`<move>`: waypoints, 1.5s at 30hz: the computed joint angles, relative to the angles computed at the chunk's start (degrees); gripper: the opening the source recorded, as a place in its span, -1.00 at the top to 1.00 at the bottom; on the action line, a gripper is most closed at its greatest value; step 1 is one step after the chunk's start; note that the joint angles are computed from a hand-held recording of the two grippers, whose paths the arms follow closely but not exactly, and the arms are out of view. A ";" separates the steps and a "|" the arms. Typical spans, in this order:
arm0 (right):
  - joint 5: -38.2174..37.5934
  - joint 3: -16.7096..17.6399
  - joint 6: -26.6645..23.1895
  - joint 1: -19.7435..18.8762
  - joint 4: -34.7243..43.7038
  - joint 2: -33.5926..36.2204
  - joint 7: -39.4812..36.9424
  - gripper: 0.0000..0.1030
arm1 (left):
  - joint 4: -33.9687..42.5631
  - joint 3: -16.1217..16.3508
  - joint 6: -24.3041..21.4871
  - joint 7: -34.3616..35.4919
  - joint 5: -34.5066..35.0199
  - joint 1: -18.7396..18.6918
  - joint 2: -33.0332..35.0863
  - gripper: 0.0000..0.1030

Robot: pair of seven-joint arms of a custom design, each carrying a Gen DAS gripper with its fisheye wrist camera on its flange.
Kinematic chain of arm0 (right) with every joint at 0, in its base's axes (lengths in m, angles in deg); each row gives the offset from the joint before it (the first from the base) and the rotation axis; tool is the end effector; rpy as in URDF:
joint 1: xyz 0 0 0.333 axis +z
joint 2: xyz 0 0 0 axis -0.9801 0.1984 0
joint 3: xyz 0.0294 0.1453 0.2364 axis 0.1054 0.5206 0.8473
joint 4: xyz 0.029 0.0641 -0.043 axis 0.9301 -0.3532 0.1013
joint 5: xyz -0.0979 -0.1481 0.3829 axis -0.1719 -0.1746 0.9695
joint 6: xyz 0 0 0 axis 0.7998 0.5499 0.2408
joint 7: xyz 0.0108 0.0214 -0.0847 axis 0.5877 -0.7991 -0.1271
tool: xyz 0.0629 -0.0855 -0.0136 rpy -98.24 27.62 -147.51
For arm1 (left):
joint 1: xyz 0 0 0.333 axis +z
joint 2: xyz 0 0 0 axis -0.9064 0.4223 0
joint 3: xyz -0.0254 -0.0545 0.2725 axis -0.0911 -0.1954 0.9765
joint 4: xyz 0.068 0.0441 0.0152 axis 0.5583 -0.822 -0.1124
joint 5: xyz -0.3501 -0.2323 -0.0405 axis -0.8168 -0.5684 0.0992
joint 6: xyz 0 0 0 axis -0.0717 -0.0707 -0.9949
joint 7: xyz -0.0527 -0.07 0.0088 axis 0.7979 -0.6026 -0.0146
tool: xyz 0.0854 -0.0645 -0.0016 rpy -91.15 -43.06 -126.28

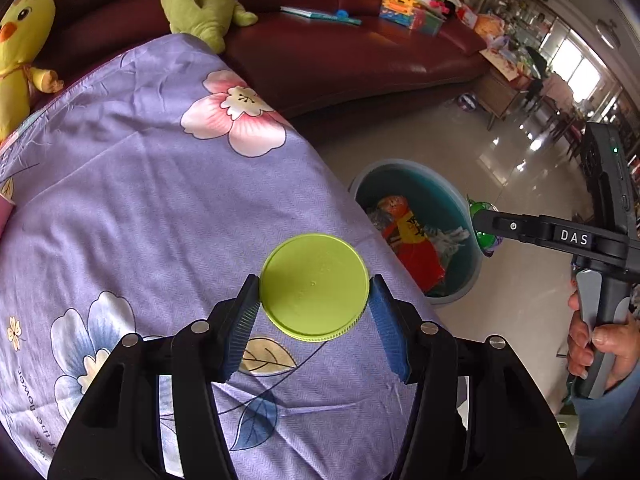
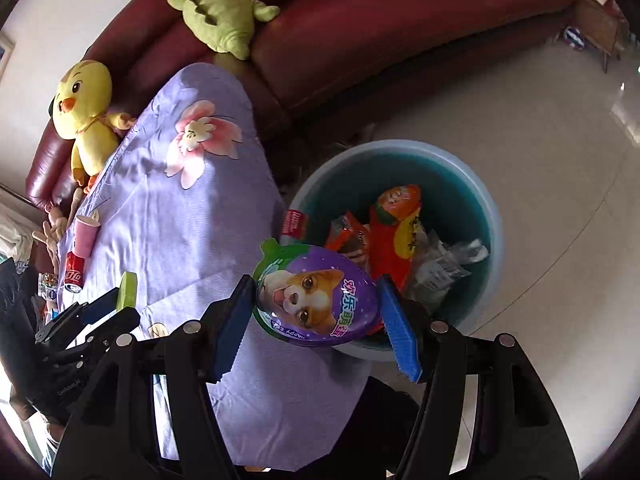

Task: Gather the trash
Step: 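Carry the green lid and purple toy egg over the teal bucket, then open the right tool to drop the purple egg while the left tool drops the green lid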

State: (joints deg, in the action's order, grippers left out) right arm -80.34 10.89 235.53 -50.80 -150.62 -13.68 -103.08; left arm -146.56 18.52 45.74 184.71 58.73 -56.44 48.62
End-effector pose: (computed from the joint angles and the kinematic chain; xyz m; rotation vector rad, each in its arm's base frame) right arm 0.5967 0.3241 0.3459 -1.0314 2.4164 -0.2471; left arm 0.7525 -0.0414 0.3751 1.0556 -2.8287 0.8266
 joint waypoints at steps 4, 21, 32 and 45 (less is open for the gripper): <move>1.11 -0.05 2.43 -0.99 -3.33 -0.97 0.20 -0.16 | -0.86 -0.14 0.55 -0.57 1.40 -1.79 -0.14 -0.10; 8.62 -1.37 6.33 -2.54 -3.50 2.22 -5.75 -0.33 | -0.26 -0.48 1.34 -2.43 5.63 -5.77 1.67 -0.11; 7.97 -1.28 6.58 -3.25 -8.01 -1.43 -3.64 -0.47 | -0.29 -0.64 1.39 -2.89 7.07 -7.04 2.23 -0.11; 3.55 -1.19 7.15 -4.27 -13.94 -6.26 3.00 -0.50 | -1.98 -1.11 2.38 -3.34 9.24 -10.01 1.88 -0.11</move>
